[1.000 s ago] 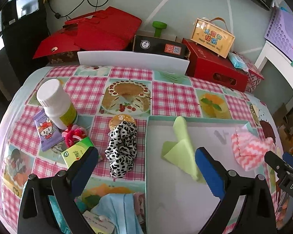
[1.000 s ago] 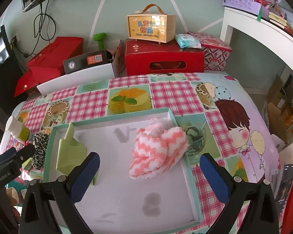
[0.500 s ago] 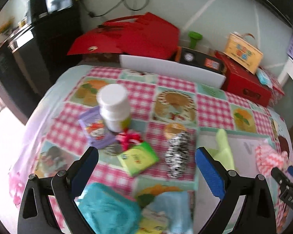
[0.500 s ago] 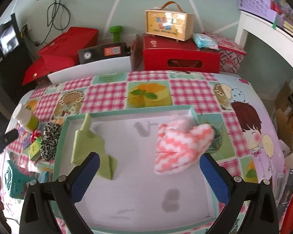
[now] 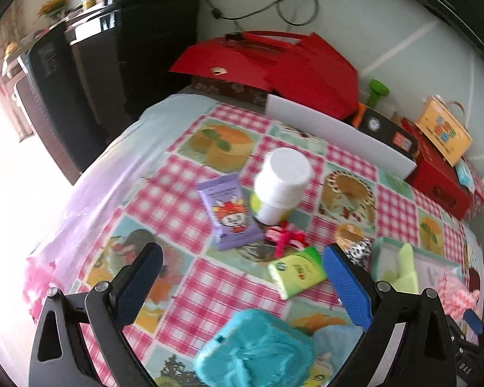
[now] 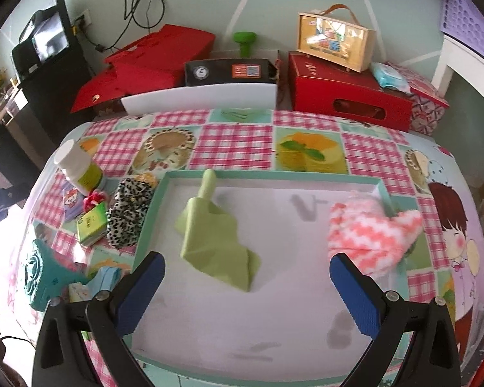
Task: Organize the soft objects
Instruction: 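Move left tool to purple wipes pack while right tool reaches leopard scrunchie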
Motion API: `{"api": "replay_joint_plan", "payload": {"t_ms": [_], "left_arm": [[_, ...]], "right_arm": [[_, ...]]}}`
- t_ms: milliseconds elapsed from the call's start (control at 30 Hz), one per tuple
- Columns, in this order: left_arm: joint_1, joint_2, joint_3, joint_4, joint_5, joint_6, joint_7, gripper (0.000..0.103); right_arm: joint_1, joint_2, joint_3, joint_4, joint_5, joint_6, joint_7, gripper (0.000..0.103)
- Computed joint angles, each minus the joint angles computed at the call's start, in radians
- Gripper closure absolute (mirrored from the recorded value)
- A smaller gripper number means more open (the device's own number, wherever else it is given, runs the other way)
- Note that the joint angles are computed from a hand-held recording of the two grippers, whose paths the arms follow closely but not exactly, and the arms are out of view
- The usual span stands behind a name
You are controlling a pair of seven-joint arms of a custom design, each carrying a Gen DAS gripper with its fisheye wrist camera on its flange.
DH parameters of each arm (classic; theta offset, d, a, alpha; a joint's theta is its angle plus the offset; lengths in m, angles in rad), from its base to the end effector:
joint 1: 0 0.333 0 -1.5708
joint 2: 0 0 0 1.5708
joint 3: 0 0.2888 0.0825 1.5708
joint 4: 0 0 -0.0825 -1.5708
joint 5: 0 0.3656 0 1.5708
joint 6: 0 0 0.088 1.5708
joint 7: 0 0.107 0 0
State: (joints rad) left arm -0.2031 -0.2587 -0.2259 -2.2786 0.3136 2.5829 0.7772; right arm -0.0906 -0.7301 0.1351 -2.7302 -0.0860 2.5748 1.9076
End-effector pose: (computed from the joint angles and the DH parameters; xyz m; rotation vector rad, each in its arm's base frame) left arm 0.4530 -0.2198 0.5008 -2.0189 1.7622 -0.6716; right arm 0.3681 0.0187 0.4816 -1.6640 2.1224 -0.6261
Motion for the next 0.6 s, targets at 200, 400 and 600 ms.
{"api": "replay_joint_plan", "payload": {"t_ms": [200,400,600], "left_arm": [[0.005,-0.017,0.028,-0.029,-0.047,0.018,0.024,0.004],[0.014,-0.020,0.051,-0.050,-0.105,0.041,0.054,0.004],[0.015,0.014,0.070,-0.040,-0.181,0.044,0.109,0.004]], "right_arm": [[0.049,0.035,-0.002,0.005,0.030,0.047,-0.013,0.000],[0.110,0.105,-0.004,0.028,0.075,0.097,-0.049,0.000],[0.141,0.186,0.002,0.064,0.094,0.136,-0.051,0.000]]}}
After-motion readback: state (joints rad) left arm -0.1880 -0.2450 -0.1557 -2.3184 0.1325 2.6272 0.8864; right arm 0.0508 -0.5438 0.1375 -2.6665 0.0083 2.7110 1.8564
